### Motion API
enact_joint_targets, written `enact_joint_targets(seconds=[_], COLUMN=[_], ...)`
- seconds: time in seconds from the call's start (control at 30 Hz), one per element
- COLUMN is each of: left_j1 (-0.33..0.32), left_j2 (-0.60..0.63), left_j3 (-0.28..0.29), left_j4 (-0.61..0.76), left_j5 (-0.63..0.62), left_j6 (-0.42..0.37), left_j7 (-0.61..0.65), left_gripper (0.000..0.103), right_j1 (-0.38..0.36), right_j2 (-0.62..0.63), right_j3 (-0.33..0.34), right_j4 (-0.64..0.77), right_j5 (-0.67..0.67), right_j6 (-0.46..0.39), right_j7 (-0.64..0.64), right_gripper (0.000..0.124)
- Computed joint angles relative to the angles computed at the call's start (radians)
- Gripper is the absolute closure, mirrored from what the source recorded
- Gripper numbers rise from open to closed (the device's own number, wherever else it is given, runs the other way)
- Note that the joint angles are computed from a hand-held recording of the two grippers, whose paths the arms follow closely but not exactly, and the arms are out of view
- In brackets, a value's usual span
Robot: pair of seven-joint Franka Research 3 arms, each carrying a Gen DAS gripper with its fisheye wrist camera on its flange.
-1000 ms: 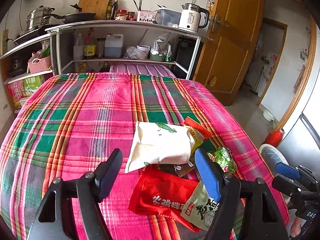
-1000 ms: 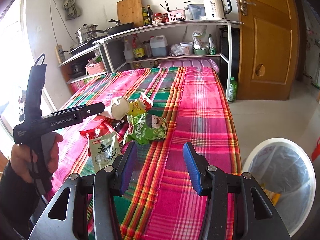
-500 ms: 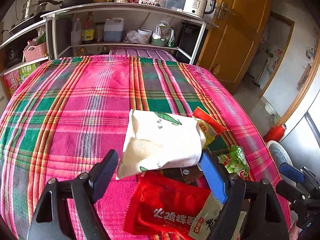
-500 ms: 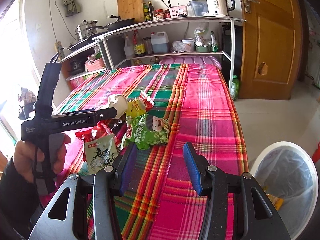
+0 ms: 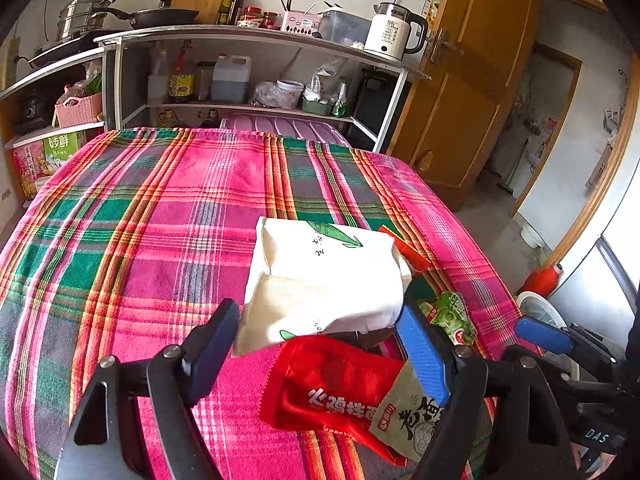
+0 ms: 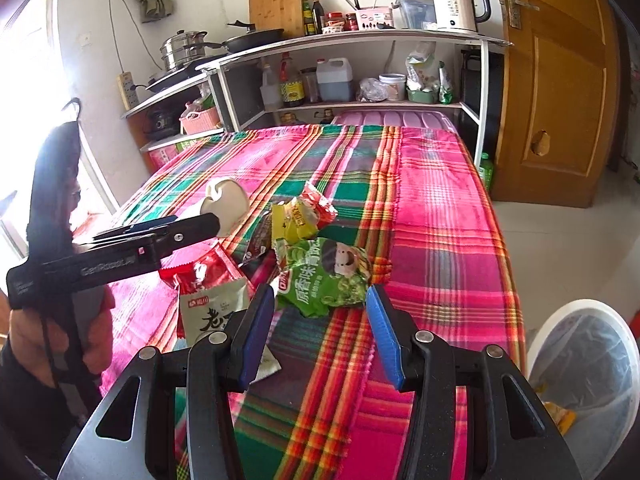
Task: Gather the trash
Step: 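Grasp the white paper bag with the left tool while the right tool grasps the green snack bag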
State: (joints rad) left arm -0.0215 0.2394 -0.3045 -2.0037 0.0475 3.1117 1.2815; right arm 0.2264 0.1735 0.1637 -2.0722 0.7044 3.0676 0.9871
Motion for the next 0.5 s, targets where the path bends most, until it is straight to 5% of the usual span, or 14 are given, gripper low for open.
enact_joint_targets(seconds=[0.4,0.5], left_j1=[0.122,0.144], left_j2=[-0.066,-0.07], left_j3=[-0.11,-0.134], left_j4=[-0.094,-0.105], left_j5=[-0.103,-0.119], left_j6=[0.075,0.084], left_j7=[0.075,0.087], left_gripper=[0.022,0.022], right_j1=[0.108,0.131], right_j2=[0.103,0.112], right_j3=[-0.126,-0.157], right_j4=[0.121,0.126], right_j5=[-0.319,-0.42], right_j6=[-0.111,-0.13], right_j7=[0.371,0.458], right_gripper=[0.075,0.096])
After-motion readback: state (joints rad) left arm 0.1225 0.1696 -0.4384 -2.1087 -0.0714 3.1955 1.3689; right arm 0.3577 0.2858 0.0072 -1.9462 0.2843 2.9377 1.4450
